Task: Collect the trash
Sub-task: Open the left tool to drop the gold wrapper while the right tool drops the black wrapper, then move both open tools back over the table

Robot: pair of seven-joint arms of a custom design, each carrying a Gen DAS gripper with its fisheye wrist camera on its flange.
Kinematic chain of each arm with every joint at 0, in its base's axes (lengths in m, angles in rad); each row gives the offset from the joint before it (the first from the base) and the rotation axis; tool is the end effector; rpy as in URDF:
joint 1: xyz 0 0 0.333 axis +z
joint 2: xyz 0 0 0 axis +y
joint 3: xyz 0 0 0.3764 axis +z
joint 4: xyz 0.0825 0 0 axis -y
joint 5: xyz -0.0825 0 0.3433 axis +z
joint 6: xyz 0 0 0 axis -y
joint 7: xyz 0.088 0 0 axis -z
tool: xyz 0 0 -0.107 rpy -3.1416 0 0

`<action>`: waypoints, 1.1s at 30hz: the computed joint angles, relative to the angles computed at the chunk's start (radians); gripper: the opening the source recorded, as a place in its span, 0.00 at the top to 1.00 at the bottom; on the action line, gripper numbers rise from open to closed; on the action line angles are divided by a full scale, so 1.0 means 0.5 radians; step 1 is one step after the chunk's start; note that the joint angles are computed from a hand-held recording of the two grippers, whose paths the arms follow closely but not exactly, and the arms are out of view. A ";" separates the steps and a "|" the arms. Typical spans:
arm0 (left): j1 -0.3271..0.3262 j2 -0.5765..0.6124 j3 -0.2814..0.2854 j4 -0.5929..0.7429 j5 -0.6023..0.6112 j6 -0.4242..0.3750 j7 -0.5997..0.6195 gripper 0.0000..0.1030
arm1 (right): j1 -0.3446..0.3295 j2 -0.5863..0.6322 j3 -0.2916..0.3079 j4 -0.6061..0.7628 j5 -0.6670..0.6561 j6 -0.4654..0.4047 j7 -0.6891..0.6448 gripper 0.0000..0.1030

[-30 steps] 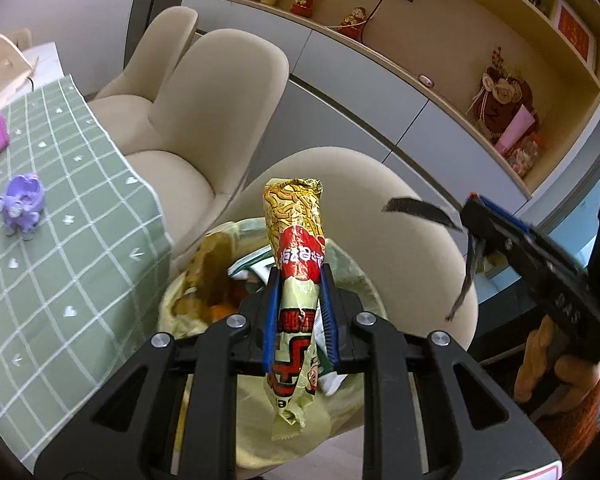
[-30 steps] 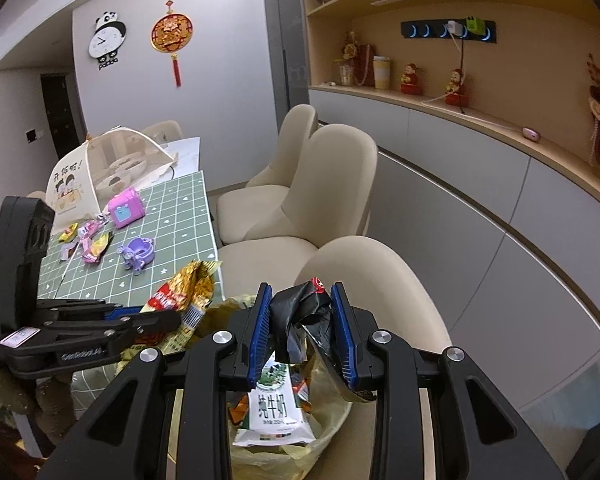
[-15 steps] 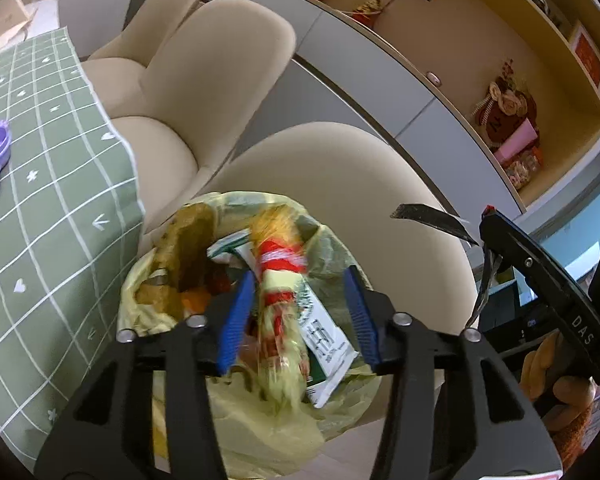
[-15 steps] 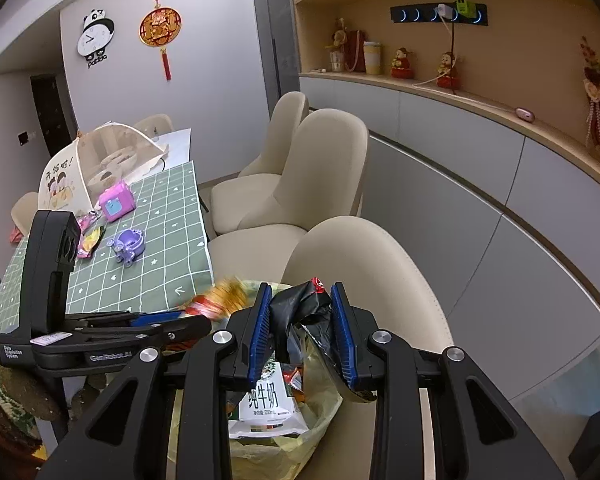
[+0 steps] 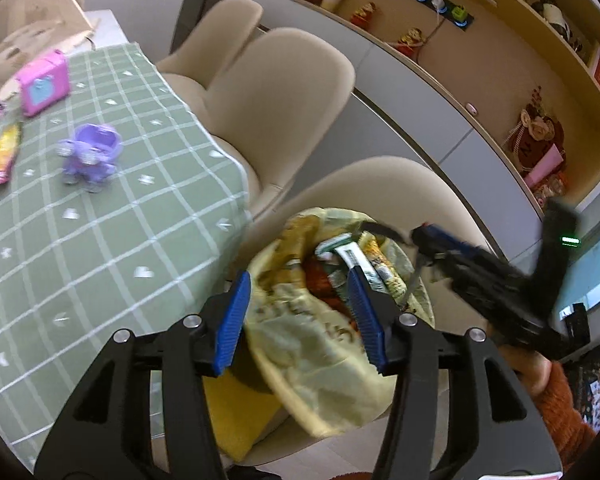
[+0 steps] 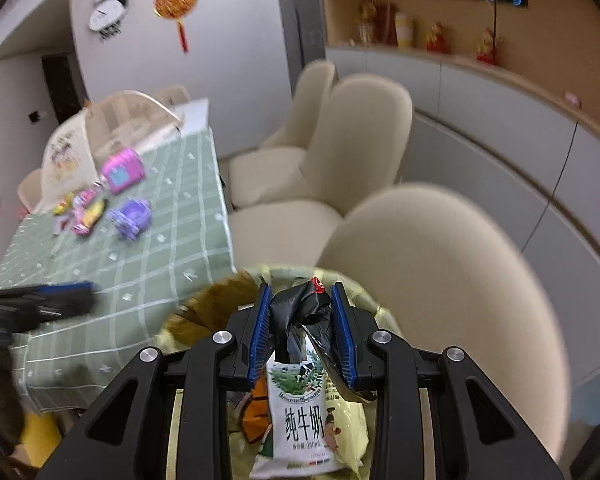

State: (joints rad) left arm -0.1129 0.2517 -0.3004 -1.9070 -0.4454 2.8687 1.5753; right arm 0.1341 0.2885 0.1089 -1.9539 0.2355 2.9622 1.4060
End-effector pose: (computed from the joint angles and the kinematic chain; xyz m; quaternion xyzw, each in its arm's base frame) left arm 0.6003 -0.2147 0.5315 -0.6572 0.6538 -0.3718 0.0494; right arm 0.6283 0.1313 0.4979 -0.7159 0.6001 -0.1827 0.3065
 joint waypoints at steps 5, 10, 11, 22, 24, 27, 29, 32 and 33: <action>0.030 -0.158 0.050 -0.179 0.000 0.079 0.028 0.49 | -0.078 0.156 0.076 0.160 0.178 -0.381 -0.034 0.72; 0.043 -0.230 0.110 -0.271 -0.018 0.092 -0.005 0.49 | 0.046 0.182 -0.001 0.128 0.093 -0.433 0.010 0.71; 0.041 -0.235 0.128 -0.279 -0.002 0.090 -0.031 0.49 | 0.060 0.177 -0.012 0.113 0.078 -0.414 0.024 0.71; 0.078 -0.268 0.135 -0.349 -0.119 0.114 0.030 0.48 | 0.023 0.095 0.020 0.007 0.173 -0.278 0.007 0.39; 0.074 -0.278 0.147 -0.365 -0.113 0.123 0.016 0.48 | 0.066 0.052 -0.016 -0.034 0.103 -0.200 0.033 0.39; 0.069 -0.302 0.179 -0.412 -0.065 0.152 -0.047 0.48 | 0.059 -0.014 0.014 -0.085 0.087 -0.087 -0.007 0.36; 0.078 -0.321 0.199 -0.453 -0.046 0.174 -0.084 0.48 | -0.021 -0.045 0.125 -0.082 0.217 -0.084 -0.131 0.36; 0.110 -0.345 0.217 -0.508 -0.088 0.195 -0.088 0.48 | -0.142 -0.077 0.333 -0.040 0.580 -0.070 -0.464 0.34; 0.118 -0.352 0.226 -0.525 -0.087 0.202 -0.097 0.48 | -0.126 -0.078 0.333 -0.013 0.609 -0.100 -0.507 0.34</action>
State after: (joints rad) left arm -0.0541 0.0759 -0.1874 -2.1693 -0.4890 2.9697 1.5270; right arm 0.0713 0.2495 0.2751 -1.9605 0.5401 2.9124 1.1525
